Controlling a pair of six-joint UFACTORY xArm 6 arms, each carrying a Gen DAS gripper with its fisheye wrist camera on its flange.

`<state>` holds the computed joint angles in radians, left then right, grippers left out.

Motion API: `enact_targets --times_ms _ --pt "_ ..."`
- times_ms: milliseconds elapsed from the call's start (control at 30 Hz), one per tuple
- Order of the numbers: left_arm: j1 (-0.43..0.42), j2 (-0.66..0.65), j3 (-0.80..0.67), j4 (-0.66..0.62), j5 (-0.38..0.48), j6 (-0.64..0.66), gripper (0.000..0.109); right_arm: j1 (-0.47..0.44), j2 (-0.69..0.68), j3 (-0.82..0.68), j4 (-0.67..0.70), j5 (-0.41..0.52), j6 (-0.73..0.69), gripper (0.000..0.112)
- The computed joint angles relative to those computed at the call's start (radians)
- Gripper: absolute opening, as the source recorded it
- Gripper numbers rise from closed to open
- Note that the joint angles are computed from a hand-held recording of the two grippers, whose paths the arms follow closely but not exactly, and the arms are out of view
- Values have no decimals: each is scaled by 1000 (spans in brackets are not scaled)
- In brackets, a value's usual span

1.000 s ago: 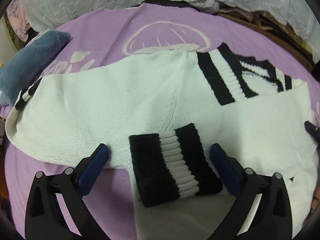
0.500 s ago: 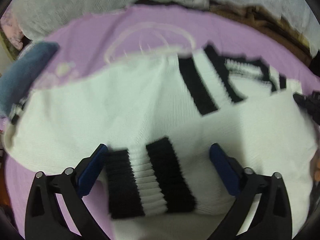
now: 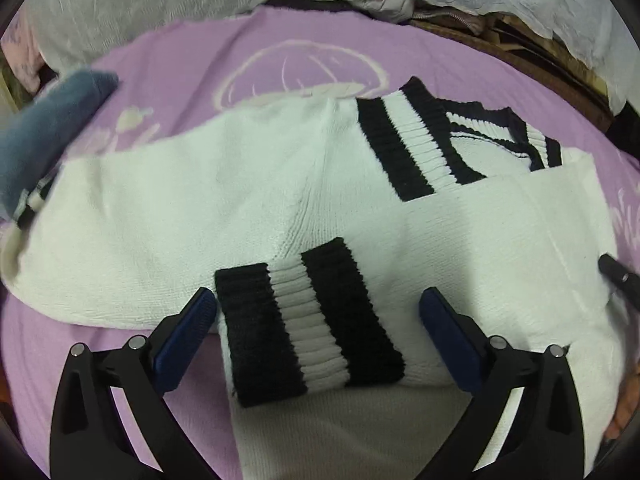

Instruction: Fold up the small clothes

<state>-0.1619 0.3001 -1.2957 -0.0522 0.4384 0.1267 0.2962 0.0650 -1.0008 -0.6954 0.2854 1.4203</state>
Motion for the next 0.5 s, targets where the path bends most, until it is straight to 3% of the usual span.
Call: enact_targets --times_ms 133,200,267,333,400,500 --pt "22 -37 19 -156 20 90 98 41 -28 -11 -106 16 52 31" --pt "36 -27 15 -72 6 6 98 57 13 -37 -25 41 -41 41" --pt "39 5 -10 26 23 -58 99 67 53 -61 -84 58 -23 42" --pt "45 -18 6 -21 22 -26 99 90 50 -81 -101 120 -32 43" --pt "64 -63 40 -140 19 68 99 84 26 -57 -167 82 21 53" --pt "122 -117 87 -241 2 128 99 52 6 -18 -191 0 72 54"
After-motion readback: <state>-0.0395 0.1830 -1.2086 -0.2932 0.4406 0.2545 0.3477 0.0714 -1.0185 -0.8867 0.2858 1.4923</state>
